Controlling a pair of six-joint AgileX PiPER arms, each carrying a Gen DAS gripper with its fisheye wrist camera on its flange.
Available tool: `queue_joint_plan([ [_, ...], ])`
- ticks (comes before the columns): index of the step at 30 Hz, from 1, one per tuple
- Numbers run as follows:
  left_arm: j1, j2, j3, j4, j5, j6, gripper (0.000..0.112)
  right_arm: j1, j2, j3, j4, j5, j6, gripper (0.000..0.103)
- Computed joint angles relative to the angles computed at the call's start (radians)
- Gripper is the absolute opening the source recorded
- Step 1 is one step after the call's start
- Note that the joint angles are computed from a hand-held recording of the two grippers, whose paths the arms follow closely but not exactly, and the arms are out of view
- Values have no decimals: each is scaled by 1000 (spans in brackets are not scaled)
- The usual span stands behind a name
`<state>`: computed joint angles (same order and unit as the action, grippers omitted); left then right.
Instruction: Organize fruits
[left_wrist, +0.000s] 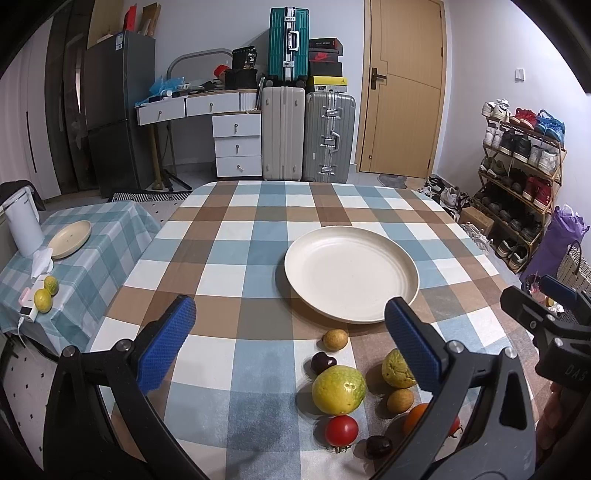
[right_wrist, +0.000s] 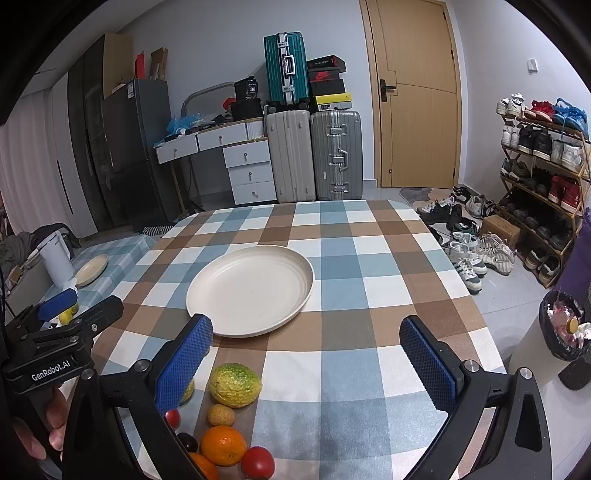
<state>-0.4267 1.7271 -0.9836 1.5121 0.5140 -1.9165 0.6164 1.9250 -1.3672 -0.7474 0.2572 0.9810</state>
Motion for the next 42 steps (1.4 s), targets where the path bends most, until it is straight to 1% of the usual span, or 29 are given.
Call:
queue_joint_plan([
  [16, -3, 5, -2, 9, -5, -12, 102, 0, -1, 2, -29, -1, 27, 103],
  [24, -2, 4, -1, 4, -6, -9, 102, 0, -8, 13, -91, -16, 96, 103],
  [26, 5, 4, 1, 4, -26, -9, 102, 0, -9, 17, -99, -17, 104, 103],
  [31, 19, 18, -11, -51, -72, 44, 102, 0, -12, 21, -104, -20, 108, 103],
  [33, 34, 22, -14, -75, -108, 70, 102, 1, -13, 24, -127, -22, 132, 103],
  [37, 79, 38, -24, -218, -212, 216, 102, 0, -11, 27, -141, -21, 148, 103],
  [40, 92, 48, -20, -253, -234, 264, 102, -3, -13, 29, -138, -24, 145, 103],
  [42, 96, 65, -24, -260, -232, 278, 102, -7, -17, 34, -149, -31, 160, 103],
])
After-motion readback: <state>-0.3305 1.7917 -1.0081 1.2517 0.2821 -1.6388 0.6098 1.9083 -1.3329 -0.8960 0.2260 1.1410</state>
